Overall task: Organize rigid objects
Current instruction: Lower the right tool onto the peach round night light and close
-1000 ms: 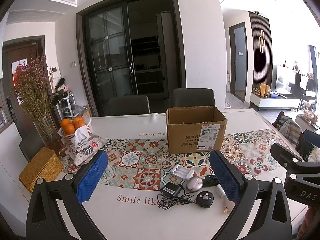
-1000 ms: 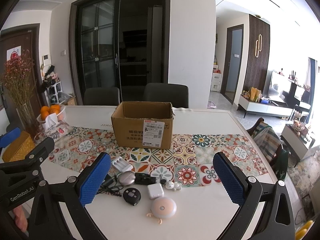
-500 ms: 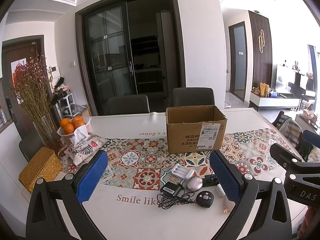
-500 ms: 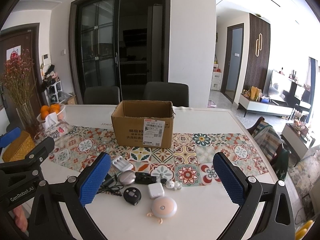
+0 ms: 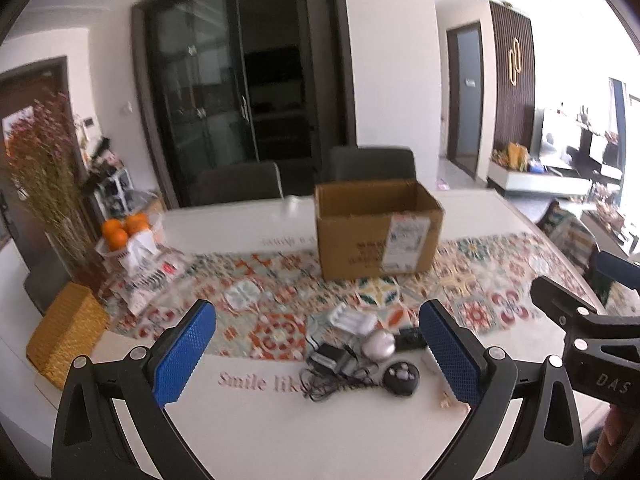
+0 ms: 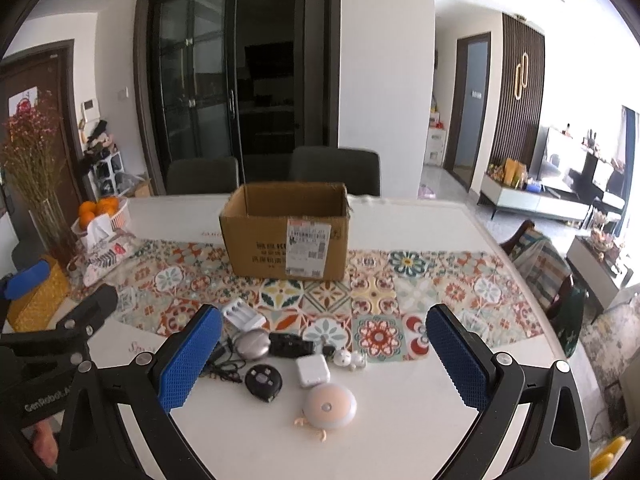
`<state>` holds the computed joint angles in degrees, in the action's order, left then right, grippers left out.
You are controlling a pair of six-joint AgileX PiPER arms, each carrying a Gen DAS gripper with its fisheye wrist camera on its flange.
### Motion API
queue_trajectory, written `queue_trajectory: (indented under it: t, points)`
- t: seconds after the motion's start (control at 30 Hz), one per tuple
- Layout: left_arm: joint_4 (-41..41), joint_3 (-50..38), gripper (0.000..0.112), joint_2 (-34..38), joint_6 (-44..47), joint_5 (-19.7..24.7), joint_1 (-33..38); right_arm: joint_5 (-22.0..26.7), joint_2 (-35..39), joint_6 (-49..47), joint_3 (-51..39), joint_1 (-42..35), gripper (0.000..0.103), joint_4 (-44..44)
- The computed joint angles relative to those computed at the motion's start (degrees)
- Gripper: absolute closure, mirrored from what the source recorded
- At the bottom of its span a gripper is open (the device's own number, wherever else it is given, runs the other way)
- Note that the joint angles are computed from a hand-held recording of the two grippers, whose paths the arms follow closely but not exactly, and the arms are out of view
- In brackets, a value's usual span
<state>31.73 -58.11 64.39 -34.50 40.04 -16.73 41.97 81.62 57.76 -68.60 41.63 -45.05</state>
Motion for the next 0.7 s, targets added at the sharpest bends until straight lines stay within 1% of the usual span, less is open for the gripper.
queue_trajectory:
  t: [0.13,0.27,0.3,0.4,0.53,0.7]
  points:
    - [-3.0,-0.2,0.009,2.5,2.7,0.5,0.5,-0.4,1.9,-5.2,-0.6,-2.6,0.001,6.3]
    - [-1.4,-0.1,0.009,5.3,1.2,1.2,-0.5,-0.2,4.9,-11.0,-1.9,-5.4,0.001,12.4]
    - [-0.7,-0.2,0.009,6.5,0.7,1.4,-0.8,-0.3,5.9,-13.4,-2.1,-6.6,0.001,15.0]
    - [-0.7,0.1,0.009,8.5,0.5,0.9,-1.0,-0.7,8.3,-18.2,-2.6,-8.8,0.001,20.2]
    - [-1.7,1.0,0.009,11.8,1.0,-0.8,-0.6,-1.5,11.9,-25.3,-2.8,-11.6,0.001,27.9]
    - [-2.7,1.3,0.009,15.9,2.0,-1.8,-0.4,-1.9,16.5,-31.4,-3.2,-13.9,0.002,33.8]
